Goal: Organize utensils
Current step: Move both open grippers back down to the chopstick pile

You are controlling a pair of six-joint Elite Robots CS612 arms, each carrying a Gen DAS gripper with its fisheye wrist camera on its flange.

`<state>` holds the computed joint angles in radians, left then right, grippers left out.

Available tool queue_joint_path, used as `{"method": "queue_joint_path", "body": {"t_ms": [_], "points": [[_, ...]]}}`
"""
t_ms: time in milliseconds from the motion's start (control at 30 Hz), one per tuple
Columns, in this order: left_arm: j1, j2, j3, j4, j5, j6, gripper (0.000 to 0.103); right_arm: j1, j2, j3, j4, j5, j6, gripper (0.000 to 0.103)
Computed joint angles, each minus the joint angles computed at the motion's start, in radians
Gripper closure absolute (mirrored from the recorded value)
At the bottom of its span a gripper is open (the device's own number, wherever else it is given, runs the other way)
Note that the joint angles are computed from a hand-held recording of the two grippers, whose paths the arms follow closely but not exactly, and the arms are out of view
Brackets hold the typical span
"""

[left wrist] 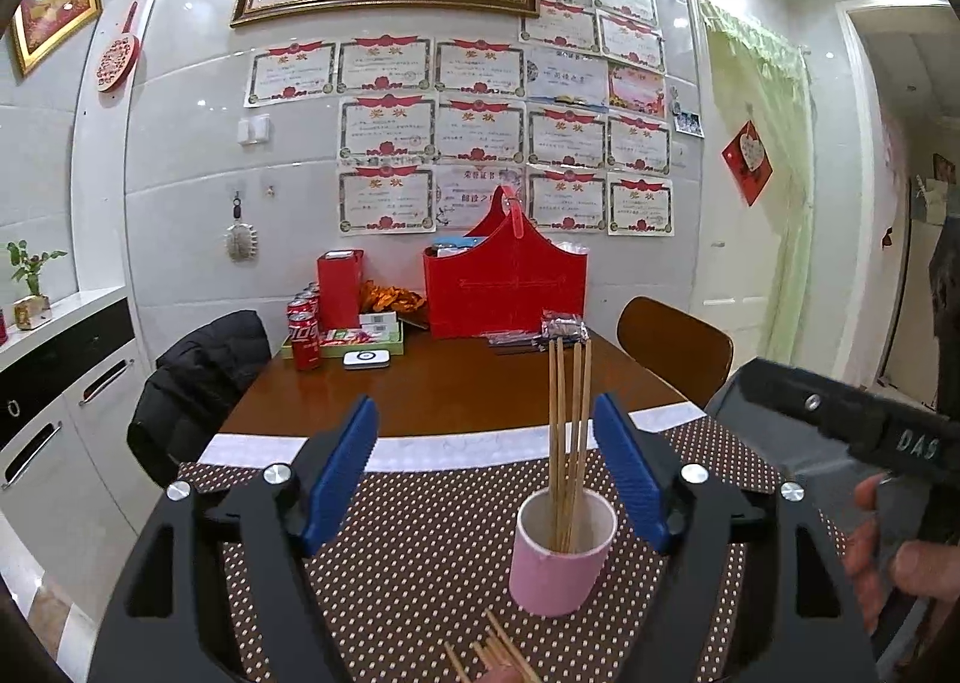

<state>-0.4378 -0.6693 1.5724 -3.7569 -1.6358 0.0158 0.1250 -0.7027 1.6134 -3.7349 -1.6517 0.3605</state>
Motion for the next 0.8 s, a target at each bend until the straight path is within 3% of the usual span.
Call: {"method": "queue_joint_path", "body": {"t_ms": [300, 800], "points": [[0.01, -0.021, 0.086, 0.014, 0.03, 0.007, 0.03, 0.022, -0.03, 0.07, 0.0, 0.003, -0.019, 0.006], [0.026, 0.003, 0.136, 0.149, 0.033, -0.01, 0.03, 0.034, -0.01, 0.099, 0.091, 0.021, -0.002, 0.006]]}}
